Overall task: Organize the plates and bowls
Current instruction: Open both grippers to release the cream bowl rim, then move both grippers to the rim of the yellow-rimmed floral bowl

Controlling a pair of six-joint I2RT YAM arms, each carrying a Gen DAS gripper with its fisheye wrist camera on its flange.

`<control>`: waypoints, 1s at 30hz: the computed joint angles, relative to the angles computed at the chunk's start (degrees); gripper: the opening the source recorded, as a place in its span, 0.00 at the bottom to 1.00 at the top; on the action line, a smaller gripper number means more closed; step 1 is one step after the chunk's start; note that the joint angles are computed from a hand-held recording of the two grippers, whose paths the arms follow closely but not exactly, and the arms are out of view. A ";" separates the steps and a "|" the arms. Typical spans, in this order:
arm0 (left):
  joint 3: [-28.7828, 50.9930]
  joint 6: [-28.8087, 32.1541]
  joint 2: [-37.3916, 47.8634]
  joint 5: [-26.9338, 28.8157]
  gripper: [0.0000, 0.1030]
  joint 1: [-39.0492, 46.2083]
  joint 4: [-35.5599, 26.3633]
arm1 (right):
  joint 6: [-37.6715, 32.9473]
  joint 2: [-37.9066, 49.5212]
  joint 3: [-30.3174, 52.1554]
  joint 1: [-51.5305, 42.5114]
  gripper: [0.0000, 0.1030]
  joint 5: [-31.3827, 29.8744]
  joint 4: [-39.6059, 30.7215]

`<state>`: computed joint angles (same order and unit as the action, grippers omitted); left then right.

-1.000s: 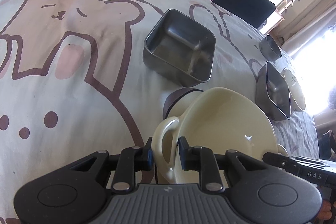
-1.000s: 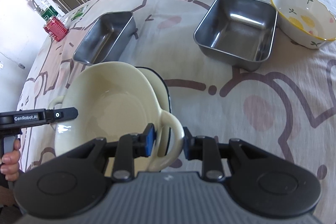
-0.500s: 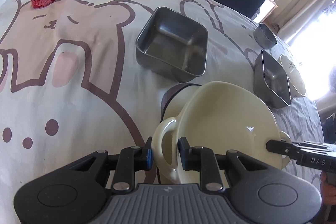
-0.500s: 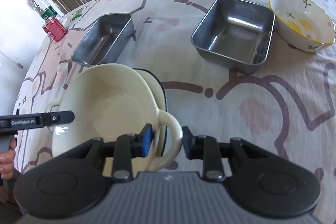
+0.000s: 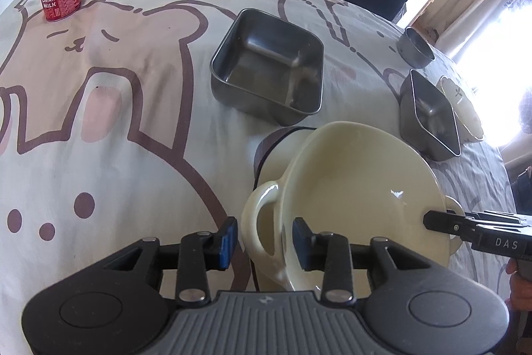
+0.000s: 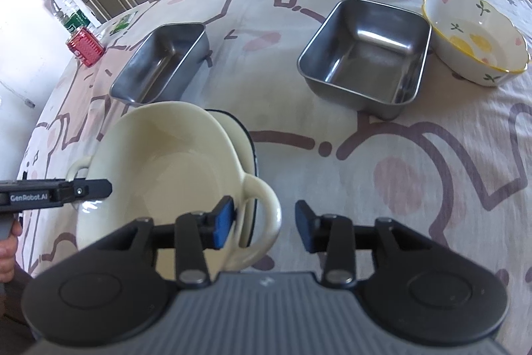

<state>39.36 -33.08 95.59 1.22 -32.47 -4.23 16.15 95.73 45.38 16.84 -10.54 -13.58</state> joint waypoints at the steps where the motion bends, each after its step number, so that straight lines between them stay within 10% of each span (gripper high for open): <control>1: -0.04 0.04 -0.03 0.05 0.40 0.02 0.00 | 0.24 -0.06 -0.07 0.02 0.46 -0.02 0.03; 13: 0.12 1.06 -0.65 -1.53 0.68 -1.01 -0.99 | -0.30 0.32 -0.25 0.34 0.57 -0.75 -0.12; 30: -2.28 -0.55 -5.51 -5.88 0.97 -3.48 -3.29 | -0.08 -2.97 -3.58 1.86 1.00 -0.08 4.03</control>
<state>37.09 -33.63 90.09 -4.66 -35.95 -7.52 16.07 92.76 41.79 18.70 -10.63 -9.55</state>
